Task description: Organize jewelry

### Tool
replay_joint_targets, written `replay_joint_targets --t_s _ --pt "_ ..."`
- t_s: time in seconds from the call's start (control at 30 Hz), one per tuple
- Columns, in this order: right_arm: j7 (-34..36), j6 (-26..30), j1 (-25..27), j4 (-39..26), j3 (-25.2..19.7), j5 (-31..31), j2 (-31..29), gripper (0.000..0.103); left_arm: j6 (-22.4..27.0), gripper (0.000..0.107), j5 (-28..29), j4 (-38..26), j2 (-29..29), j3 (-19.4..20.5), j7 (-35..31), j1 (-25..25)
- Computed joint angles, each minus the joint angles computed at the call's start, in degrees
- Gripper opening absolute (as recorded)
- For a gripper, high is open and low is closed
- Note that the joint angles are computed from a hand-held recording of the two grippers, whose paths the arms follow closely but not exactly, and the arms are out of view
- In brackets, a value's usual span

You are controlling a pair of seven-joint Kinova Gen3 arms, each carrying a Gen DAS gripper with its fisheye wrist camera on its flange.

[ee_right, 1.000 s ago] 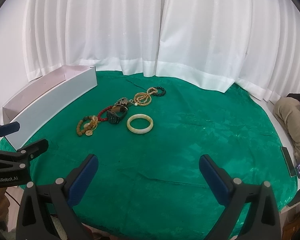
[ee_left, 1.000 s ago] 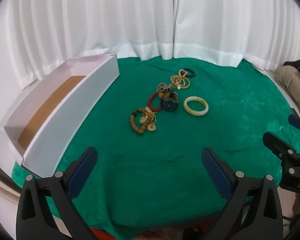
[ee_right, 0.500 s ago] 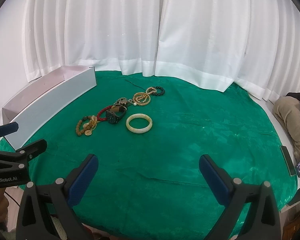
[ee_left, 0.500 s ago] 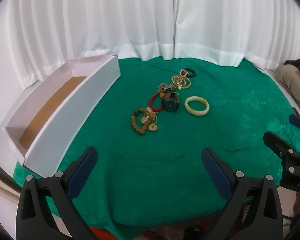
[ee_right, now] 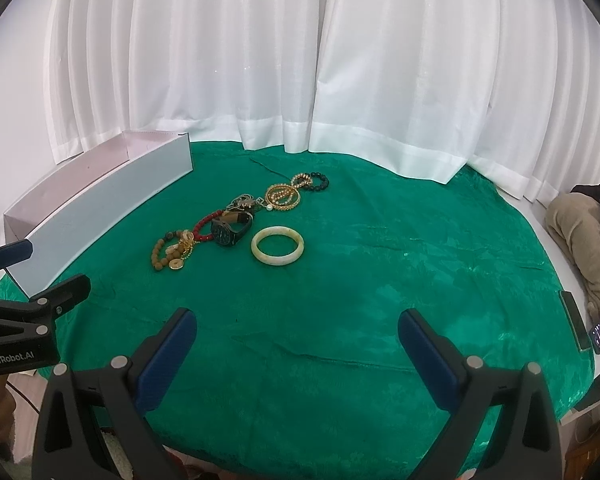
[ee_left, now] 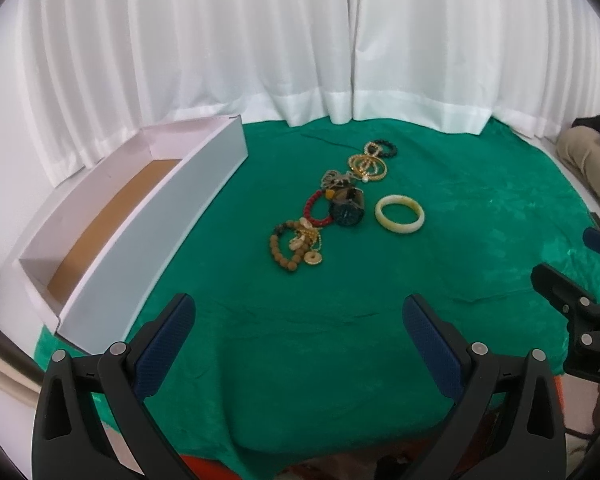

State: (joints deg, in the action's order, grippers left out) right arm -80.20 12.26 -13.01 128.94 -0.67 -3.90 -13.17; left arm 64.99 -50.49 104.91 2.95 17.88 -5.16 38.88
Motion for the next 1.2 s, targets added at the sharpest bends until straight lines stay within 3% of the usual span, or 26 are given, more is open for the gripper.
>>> replay_joint_targets --t_s 0.6,0.73,1.0,1.2 --pt "1.3 -0.2 -0.9 0.4 1.4 -0.8 -0.1 0.103 2.9 0.103 -2.6 0.0 0.6 0.1 1.6 1.4" --pt "1.4 -0.6 -0.8 0.6 1.4 -0.8 -0.2 0.103 6.0 0.103 -4.6 -0.7 1.9 0.5 3.2 3.0" --pt "1.2 -0.4 -0.4 0.5 0.9 -0.6 -0.1 0.103 3.6 0.103 -3.9 0.0 0.7 0.0 3.0 2.2" --pt "1.1 -0.5 -0.3 0.5 0.8 -0.6 -0.1 0.103 4.9 0.103 -4.3 -0.5 1.8 0.0 2.1 2.6"
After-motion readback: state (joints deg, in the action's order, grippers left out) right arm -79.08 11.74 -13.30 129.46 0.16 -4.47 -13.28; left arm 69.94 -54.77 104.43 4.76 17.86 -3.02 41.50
